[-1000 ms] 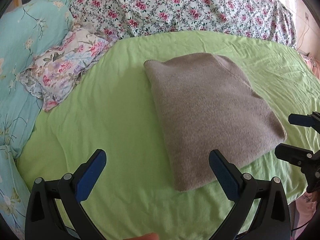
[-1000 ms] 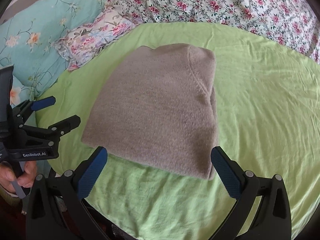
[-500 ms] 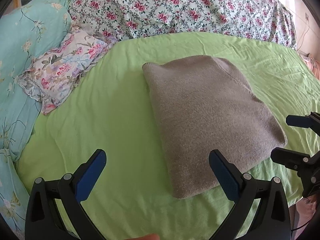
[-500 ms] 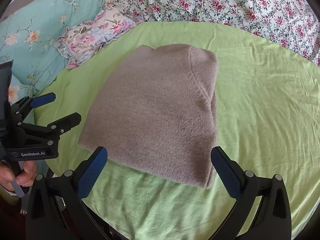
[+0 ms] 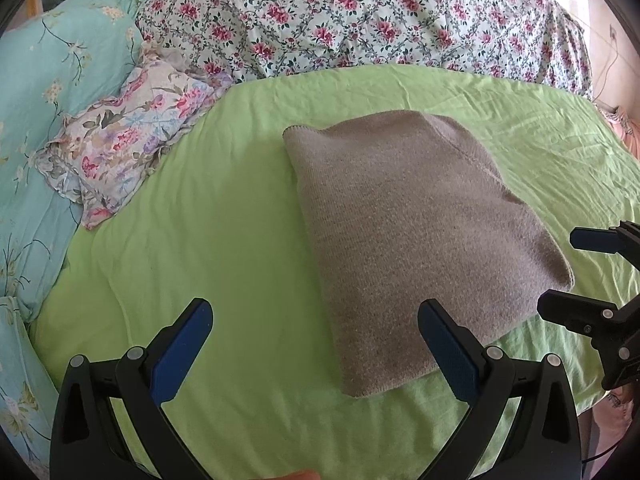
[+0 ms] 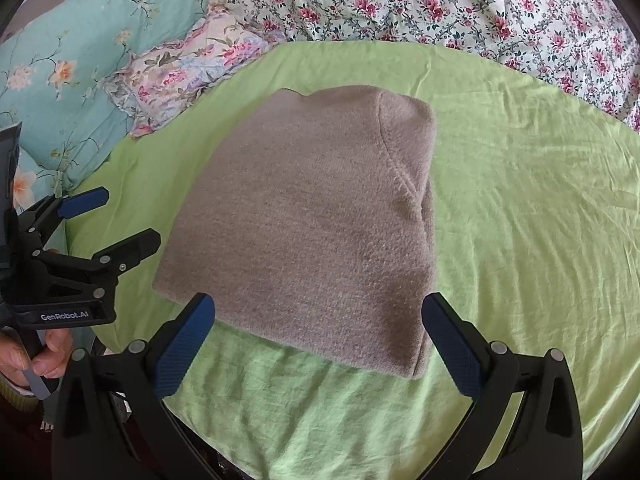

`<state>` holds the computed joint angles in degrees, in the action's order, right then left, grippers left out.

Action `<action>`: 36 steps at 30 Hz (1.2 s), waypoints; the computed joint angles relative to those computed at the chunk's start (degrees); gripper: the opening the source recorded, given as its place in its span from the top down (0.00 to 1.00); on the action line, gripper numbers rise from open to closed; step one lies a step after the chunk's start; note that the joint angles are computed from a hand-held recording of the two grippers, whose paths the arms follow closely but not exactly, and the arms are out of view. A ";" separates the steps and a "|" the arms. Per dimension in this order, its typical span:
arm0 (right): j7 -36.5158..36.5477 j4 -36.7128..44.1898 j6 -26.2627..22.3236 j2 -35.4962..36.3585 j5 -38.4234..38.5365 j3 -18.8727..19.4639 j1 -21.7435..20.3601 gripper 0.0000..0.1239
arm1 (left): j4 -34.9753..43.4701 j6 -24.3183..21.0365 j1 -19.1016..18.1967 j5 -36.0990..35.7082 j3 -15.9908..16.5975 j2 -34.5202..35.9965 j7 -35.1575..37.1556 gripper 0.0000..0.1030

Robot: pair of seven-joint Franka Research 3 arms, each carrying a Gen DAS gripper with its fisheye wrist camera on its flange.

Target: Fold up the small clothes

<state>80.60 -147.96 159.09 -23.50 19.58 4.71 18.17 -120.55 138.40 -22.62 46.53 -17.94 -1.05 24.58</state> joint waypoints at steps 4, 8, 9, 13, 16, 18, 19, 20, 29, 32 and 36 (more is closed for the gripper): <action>1.33 0.14 -0.23 0.13 -1.62 0.86 -0.98 0.17 | -0.28 0.11 0.05 0.60 0.03 -0.23 -0.84 0.00; 1.69 0.11 -0.25 0.03 -2.20 0.77 -0.97 0.17 | -0.20 -0.19 0.02 0.89 -0.07 -0.25 -1.02 0.00; 1.87 0.09 -0.20 0.04 -2.35 0.85 -1.01 0.17 | -0.22 -0.18 0.02 0.83 -0.06 -0.28 -0.98 0.00; 2.82 -0.06 -0.20 -0.18 -3.55 1.30 -1.65 0.17 | -0.27 -0.11 0.05 1.20 -0.06 -0.32 -1.48 0.00; 3.84 -0.19 0.01 -0.48 -4.31 1.46 -2.10 0.17 | -0.35 -0.36 0.00 1.57 -0.15 -0.47 -2.06 0.00; 4.61 -0.24 0.10 -0.71 -4.71 1.57 -2.44 0.17 | -0.31 -0.60 -0.04 1.59 -0.20 -0.49 -2.15 0.00; 4.89 -0.29 0.19 -0.84 -4.93 1.56 -2.63 0.17 | -0.30 -0.72 -0.07 1.60 -0.24 -0.52 -2.23 0.00; 5.26 -0.33 0.21 -0.95 -5.25 1.69 -2.85 0.17 | -0.34 -0.60 -0.04 1.68 -0.21 -0.54 -2.19 0.00; 7.20 -0.39 -0.02 -1.43 -7.49 2.16 -3.69 0.17 | -0.43 -1.01 -0.06 1.65 -0.32 -0.89 -2.15 0.00; 7.32 -0.57 0.02 -1.76 -7.76 2.06 -3.62 0.17 | -0.36 -1.33 -0.13 1.92 -0.44 -0.91 -2.23 0.00; 7.61 -0.70 0.05 -2.02 -8.17 2.12 -3.74 0.17 | -0.15 -1.79 -0.30 2.13 -0.57 -0.82 -2.52 0.00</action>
<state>88.21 -148.66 159.14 -25.52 11.40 6.83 14.43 -120.70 136.60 -22.92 48.66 -18.51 -1.86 22.06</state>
